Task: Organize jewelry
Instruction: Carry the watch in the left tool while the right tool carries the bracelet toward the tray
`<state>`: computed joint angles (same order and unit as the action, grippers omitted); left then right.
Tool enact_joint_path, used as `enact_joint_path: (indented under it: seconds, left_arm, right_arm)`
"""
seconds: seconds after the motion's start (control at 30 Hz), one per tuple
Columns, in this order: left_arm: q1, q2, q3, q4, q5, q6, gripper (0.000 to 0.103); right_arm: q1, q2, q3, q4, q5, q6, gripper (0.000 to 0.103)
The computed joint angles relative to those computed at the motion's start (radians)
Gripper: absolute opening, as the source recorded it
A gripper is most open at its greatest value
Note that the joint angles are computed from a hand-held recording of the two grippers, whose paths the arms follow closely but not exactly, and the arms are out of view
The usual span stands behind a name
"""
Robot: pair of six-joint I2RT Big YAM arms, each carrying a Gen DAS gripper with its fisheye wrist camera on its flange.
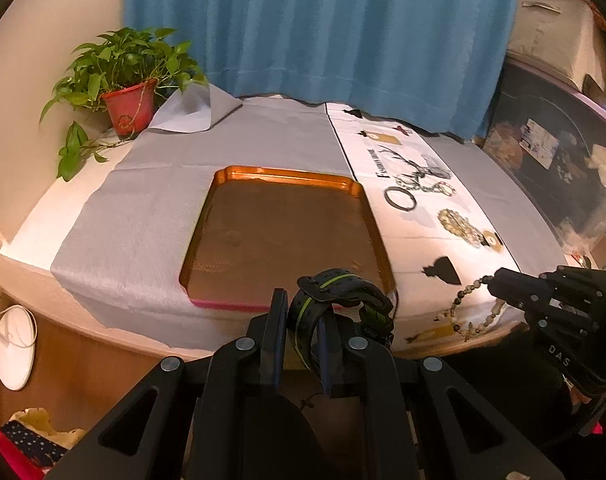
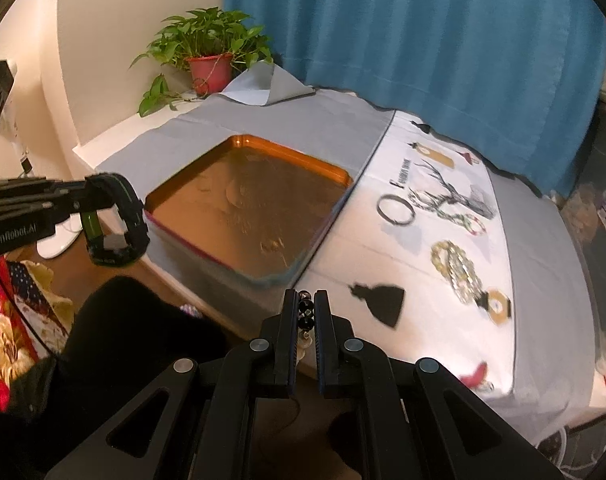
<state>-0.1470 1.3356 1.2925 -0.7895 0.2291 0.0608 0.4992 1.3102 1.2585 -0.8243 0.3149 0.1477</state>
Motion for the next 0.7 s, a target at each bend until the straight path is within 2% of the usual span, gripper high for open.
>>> enact_joint_path:
  seconds: [0.4,0.63,0.7]
  left_arm:
    - [0.021,0.233,0.196,0.028,0.013,-0.002,0.012]
    - [0.023,0.365,0.315,0.017,-0.007,-0.01,0.012]
    - [0.021,0.395,0.344,0.009,-0.017,0.001,0.015]
  right_arm:
    - [-0.033,0.298,0.282,0.065,-0.055,-0.071,0.008]
    - [-0.055,0.435,0.407,0.061,-0.064,-0.089,0.008]
    - [-0.064,0.468,0.439,0.052,-0.072,-0.082,0.009]
